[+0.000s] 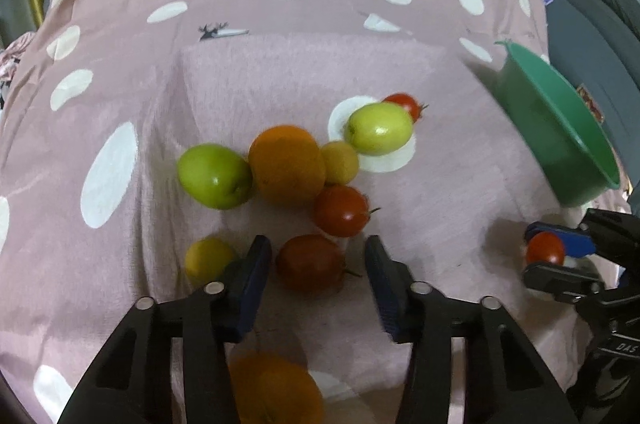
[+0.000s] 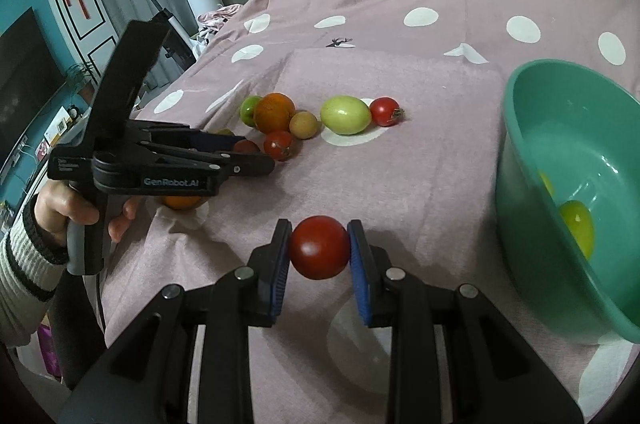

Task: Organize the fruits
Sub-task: 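Grasp a red cherry tomato with the right gripper while the left gripper grasps another red tomato, then carry both held red tomatoes over the green bowl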

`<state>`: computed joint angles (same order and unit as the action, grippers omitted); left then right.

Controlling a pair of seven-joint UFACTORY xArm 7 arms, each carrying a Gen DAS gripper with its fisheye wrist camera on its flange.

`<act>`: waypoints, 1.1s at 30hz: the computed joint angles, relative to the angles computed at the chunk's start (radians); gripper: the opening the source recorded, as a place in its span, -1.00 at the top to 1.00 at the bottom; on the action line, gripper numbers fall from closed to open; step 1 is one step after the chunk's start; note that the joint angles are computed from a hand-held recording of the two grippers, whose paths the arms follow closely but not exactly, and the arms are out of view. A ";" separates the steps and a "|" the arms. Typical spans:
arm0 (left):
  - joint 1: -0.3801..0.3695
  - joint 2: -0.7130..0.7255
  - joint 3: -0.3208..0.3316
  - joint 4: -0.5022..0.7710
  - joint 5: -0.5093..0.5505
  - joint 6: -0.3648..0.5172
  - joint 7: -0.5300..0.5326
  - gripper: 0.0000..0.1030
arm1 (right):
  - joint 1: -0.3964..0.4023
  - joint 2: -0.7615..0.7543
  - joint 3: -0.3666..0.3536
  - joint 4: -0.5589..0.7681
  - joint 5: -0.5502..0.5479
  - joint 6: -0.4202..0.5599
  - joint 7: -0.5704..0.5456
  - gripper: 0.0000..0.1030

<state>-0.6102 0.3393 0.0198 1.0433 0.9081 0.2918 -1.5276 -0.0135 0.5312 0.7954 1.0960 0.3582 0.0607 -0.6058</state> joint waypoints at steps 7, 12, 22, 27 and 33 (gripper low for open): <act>-0.009 -0.007 0.001 -0.004 0.027 0.029 -0.028 0.34 | -0.001 0.007 0.001 0.005 -0.004 -0.001 0.006 0.43; -0.007 -0.033 -0.002 -0.021 0.070 0.033 -0.078 0.34 | -0.025 0.011 0.022 -0.001 -0.004 -0.008 0.004 0.43; 0.010 -0.081 -0.060 -0.012 0.170 0.056 -0.159 0.34 | -0.105 0.018 0.103 -0.034 -0.035 -0.039 0.012 0.43; 0.012 -0.081 -0.088 0.012 0.169 0.070 -0.159 0.34 | -0.164 0.024 0.159 -0.055 -0.076 -0.064 0.036 0.43; 0.002 -0.069 -0.102 0.049 0.132 0.081 -0.111 0.34 | -0.251 0.035 0.234 -0.088 -0.142 -0.114 0.082 0.43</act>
<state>-0.6077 0.2702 -0.0822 1.0925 1.0405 0.3728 -1.6385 -0.2645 0.5659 1.0289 1.0079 0.2165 -0.0531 -0.5240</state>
